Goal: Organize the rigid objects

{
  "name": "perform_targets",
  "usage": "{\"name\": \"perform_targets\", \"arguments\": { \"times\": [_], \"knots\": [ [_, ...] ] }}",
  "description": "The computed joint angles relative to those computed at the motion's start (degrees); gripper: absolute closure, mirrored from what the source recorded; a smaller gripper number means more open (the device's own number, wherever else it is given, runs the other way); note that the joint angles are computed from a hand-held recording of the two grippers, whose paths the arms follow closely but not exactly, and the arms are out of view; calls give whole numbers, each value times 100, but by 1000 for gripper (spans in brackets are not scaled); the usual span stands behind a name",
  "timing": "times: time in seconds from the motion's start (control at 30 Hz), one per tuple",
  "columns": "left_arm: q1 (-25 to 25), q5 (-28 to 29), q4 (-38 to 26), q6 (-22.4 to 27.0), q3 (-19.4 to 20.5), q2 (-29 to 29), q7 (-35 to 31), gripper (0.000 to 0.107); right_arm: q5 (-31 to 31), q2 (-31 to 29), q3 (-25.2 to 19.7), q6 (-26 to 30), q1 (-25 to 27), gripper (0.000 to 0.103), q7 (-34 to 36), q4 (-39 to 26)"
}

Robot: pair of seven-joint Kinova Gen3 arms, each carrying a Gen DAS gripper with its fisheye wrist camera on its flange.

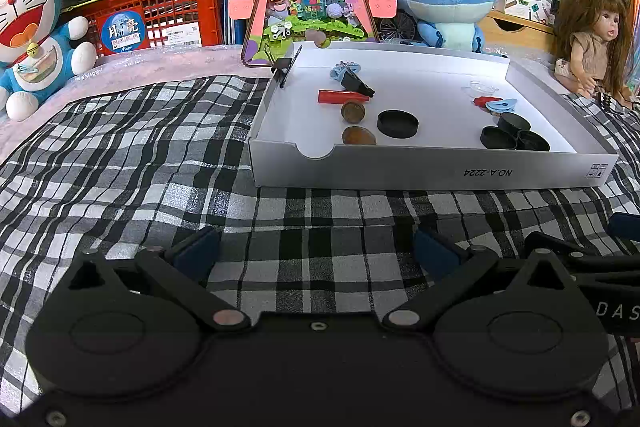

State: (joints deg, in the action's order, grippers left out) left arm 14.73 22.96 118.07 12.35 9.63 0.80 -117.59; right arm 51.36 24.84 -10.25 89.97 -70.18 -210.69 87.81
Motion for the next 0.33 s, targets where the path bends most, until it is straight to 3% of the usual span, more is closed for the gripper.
{"name": "perform_targets", "arguments": {
  "times": [0.33],
  "knots": [
    [3, -13, -2, 2, -4, 0, 10, 4, 1, 1, -1, 0, 0, 0, -2, 1]
  ]
}}
